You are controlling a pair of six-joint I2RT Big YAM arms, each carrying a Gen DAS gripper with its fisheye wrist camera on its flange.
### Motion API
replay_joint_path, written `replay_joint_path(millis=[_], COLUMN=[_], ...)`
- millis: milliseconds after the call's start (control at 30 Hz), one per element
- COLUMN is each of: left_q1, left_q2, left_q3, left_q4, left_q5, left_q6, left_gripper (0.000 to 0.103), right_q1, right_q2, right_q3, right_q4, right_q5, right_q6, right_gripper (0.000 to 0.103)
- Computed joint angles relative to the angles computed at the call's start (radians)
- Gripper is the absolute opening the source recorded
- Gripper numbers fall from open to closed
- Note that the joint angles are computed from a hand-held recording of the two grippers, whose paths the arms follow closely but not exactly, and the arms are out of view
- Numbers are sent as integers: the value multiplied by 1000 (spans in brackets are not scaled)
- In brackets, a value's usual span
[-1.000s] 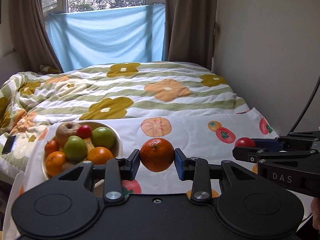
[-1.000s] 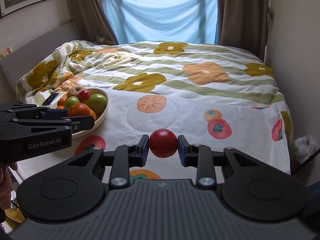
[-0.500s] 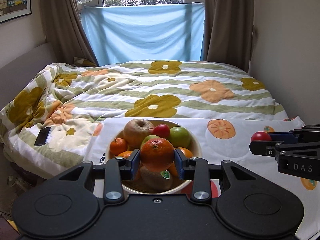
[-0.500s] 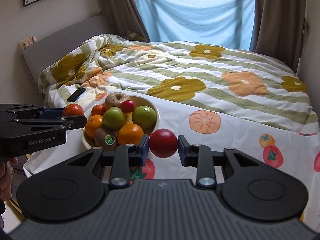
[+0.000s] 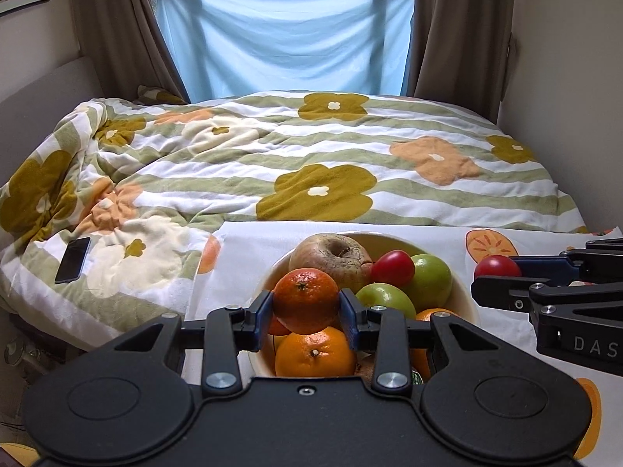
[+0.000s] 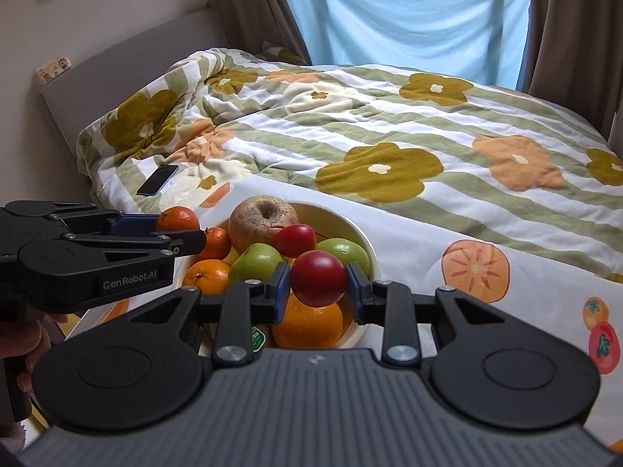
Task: Organize fruits
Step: 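Carry the mandarin and tomato into the bowl and open both tools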
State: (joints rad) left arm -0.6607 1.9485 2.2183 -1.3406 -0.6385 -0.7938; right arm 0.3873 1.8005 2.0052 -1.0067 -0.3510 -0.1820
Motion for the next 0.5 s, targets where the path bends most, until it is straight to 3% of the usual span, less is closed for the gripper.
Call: replay_joint_path(millis=[267,300,367,433,500], left_q1=[31,31,28,22,19], left_q2=[20,22,14,-3,-13], left_q3=[-1,1,-12,-35,-46], left_q4=[25,25,42,69,78], left_q5=[69,68,55,26,10], left_q6=[45,53,62,72,80], left_gripper=[43,47,77,90,91], right_q1=[12,13,12,11,11], right_q2=[52,53,56,59,60], right_q3=[52,52,53,57,59], right_q4=[-21,-20,-20,-24,-25], right_q5=[19,22,24,27,31], right_q6=[19,23,29,32,32], right_gripper=[46,46,46,46,46])
